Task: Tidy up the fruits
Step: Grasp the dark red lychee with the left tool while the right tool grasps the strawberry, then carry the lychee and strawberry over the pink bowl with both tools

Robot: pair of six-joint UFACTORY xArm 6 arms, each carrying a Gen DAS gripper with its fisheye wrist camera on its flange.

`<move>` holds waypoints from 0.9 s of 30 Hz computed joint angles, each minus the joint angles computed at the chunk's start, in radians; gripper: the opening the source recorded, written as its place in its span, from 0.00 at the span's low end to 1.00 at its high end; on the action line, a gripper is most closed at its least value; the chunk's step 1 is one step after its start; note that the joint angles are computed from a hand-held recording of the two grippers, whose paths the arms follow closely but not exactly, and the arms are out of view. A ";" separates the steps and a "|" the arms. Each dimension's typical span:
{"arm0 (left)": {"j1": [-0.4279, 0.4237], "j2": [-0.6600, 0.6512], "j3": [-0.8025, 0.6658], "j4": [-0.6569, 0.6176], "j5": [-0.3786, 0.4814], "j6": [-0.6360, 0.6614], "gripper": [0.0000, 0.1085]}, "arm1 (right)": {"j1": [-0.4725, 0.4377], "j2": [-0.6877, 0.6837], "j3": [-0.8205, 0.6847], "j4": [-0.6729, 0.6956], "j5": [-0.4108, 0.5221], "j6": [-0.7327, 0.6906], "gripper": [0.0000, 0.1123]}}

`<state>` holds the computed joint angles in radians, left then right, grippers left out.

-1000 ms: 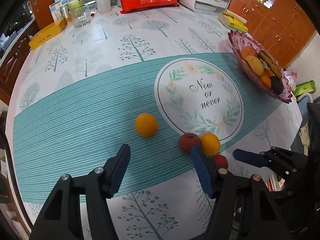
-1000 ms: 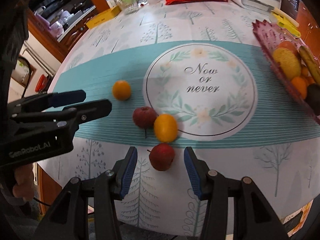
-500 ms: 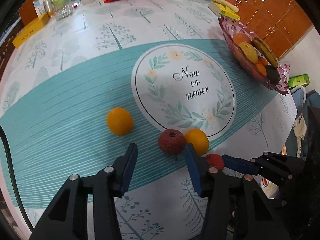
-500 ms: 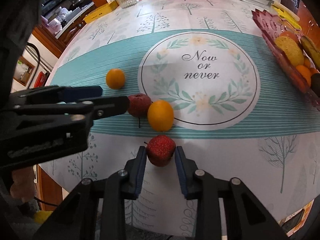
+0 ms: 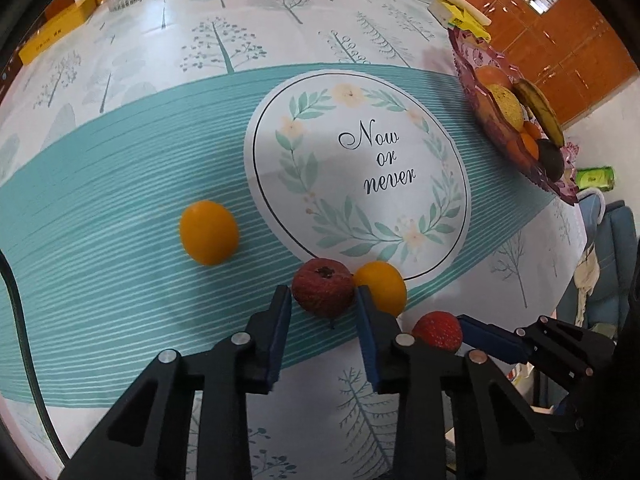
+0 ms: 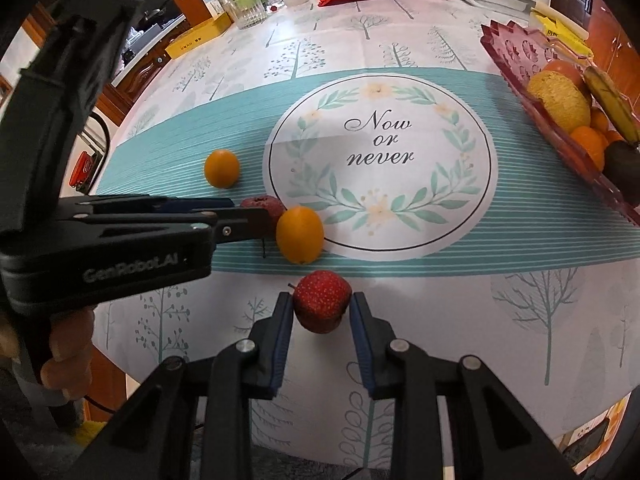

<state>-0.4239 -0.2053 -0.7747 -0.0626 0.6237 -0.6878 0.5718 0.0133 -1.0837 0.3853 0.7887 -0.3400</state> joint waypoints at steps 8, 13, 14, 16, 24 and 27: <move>0.005 0.006 0.007 -0.009 -0.036 -0.041 0.28 | -0.013 0.000 -0.003 0.015 0.015 -0.026 0.26; 0.019 -0.012 0.034 -0.048 -0.072 -0.045 0.28 | -0.017 -0.005 -0.001 0.024 0.017 -0.043 0.26; 0.021 -0.014 0.038 -0.052 -0.078 -0.047 0.28 | -0.018 -0.006 -0.001 0.026 0.018 -0.046 0.26; 0.024 -0.023 0.049 -0.051 -0.089 -0.066 0.28 | -0.019 -0.009 0.002 0.026 0.017 -0.050 0.26; 0.026 -0.008 0.038 -0.009 -0.091 -0.144 0.29 | -0.024 -0.017 0.009 0.034 0.019 -0.057 0.26; 0.027 0.014 0.022 -0.036 -0.090 -0.135 0.30 | -0.026 -0.022 0.015 0.038 0.017 -0.058 0.26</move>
<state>-0.3971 -0.1913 -0.7522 -0.0991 0.5341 -0.8230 0.5455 -0.0090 -1.0690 0.4232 0.8057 -0.3982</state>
